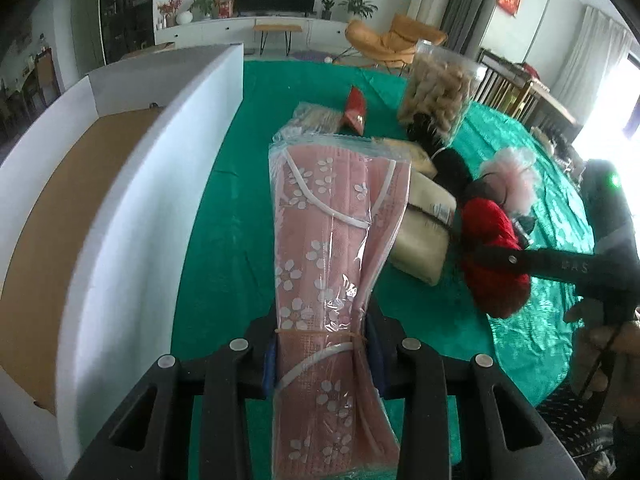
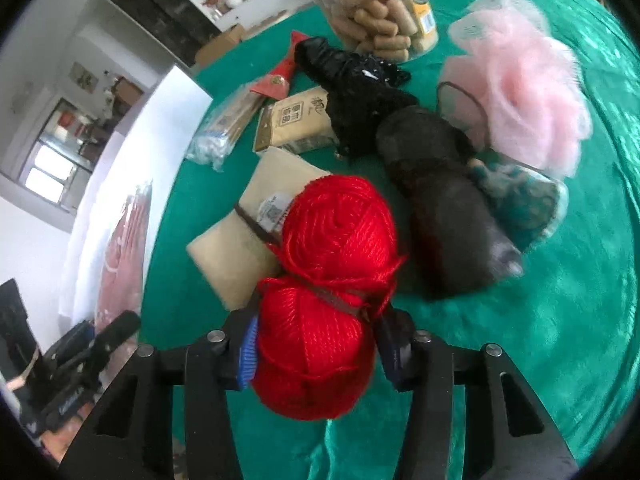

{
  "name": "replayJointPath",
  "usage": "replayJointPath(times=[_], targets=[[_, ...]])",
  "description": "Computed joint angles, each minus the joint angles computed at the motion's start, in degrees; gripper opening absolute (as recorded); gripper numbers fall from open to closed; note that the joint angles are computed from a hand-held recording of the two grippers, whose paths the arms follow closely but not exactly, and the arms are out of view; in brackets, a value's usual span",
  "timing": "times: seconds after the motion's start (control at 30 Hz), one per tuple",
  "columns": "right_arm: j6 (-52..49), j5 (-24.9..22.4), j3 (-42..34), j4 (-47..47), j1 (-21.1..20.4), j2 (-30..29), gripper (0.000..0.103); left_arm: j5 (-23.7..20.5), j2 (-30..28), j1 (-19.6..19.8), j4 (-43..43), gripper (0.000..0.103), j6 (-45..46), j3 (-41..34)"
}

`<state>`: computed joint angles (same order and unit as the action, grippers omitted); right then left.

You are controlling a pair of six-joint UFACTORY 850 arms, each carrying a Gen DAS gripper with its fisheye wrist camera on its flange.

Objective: Organize soft objects
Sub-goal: 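Grasp the pink packet with the left gripper while the right gripper grasps the red yarn balls, then carry the pink packet and red yarn into the white box and release both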

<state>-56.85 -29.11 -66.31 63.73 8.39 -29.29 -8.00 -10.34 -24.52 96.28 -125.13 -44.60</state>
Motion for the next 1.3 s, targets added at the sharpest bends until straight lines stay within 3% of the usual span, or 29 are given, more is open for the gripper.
replayJointPath(times=[0.23,0.4,0.6,0.73,1.3], targets=[[-15.15,-8.82,5.12,14.02,-4.9,4.27,0.051,0.26,0.62,-1.18,8.19,0.035,-8.11,-0.29],[-22.22,-9.85,6.64,18.67,-7.03,5.71,0.051,-1.06,0.79,-2.88,5.97,0.035,-5.39,-0.97],[-24.75,-7.06,6.91,19.66,-6.24,5.95,0.051,-6.21,2.16,-4.92,-2.22,0.035,4.28,-0.95],[-26.47,-8.09,7.96,20.3,-7.23,6.9,0.051,-10.22,3.0,-5.42,-6.99,0.035,9.65,-0.98],[-24.42,-5.69,8.47,16.32,-4.9,8.1,0.051,-13.81,3.07,-4.97,-9.02,0.035,11.61,-0.58]])
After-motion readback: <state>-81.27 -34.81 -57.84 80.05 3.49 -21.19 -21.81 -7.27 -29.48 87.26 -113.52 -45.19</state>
